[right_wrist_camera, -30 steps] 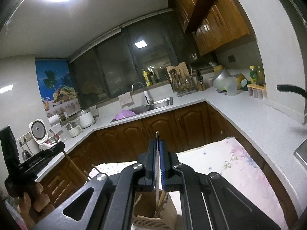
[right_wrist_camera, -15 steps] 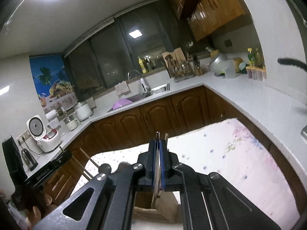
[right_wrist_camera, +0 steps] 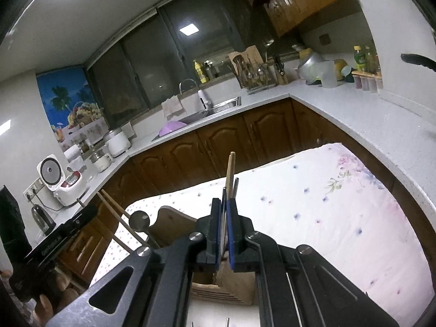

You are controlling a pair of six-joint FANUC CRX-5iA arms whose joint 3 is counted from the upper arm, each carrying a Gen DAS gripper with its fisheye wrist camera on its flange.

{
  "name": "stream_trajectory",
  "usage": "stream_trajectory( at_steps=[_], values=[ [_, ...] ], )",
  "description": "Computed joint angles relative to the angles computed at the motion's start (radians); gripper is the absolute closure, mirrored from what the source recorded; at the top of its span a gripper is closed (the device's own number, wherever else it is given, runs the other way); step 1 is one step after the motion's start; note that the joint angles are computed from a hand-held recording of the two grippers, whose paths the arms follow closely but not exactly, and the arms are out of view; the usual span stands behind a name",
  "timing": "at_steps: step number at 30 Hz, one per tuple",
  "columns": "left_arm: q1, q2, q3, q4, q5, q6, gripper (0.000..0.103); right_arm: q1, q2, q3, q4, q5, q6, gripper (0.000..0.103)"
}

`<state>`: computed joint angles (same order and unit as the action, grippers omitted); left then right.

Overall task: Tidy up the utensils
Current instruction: 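Lift both held chopsticks and carry them over the wooden holder, then open both tools to drop the chopsticks into the wooden holder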

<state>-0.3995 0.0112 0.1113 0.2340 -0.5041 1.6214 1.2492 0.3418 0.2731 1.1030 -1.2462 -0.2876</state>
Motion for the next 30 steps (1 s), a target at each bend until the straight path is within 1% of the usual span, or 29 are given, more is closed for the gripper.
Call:
stream_trajectory(
  at_steps=[3, 6, 12, 27, 28, 30],
  values=[
    [0.008, 0.012, 0.01, 0.033, -0.029, -0.02, 0.098, -0.002, -0.001, 0.001, -0.002, 0.005, -0.004, 0.099],
    [0.011, 0.024, 0.019, 0.042, -0.053, -0.023, 0.097, -0.006, 0.002, 0.009, -0.005, 0.007, -0.002, 0.099],
    [0.005, 0.026, 0.024, 0.02, -0.051, -0.004, 0.097, -0.006, 0.002, 0.009, -0.006, 0.006, 0.001, 0.099],
    [0.006, 0.024, 0.014, 0.034, -0.052, -0.014, 0.097, -0.007, -0.003, 0.001, -0.008, 0.012, -0.001, 0.099],
    [0.006, 0.024, 0.015, 0.033, -0.053, -0.013, 0.097, -0.007, -0.002, 0.003, -0.008, 0.013, -0.002, 0.098],
    [0.007, 0.022, 0.006, 0.034, -0.049, -0.017, 0.097, -0.008, -0.006, -0.003, -0.017, 0.022, -0.006, 0.094]
  ],
)
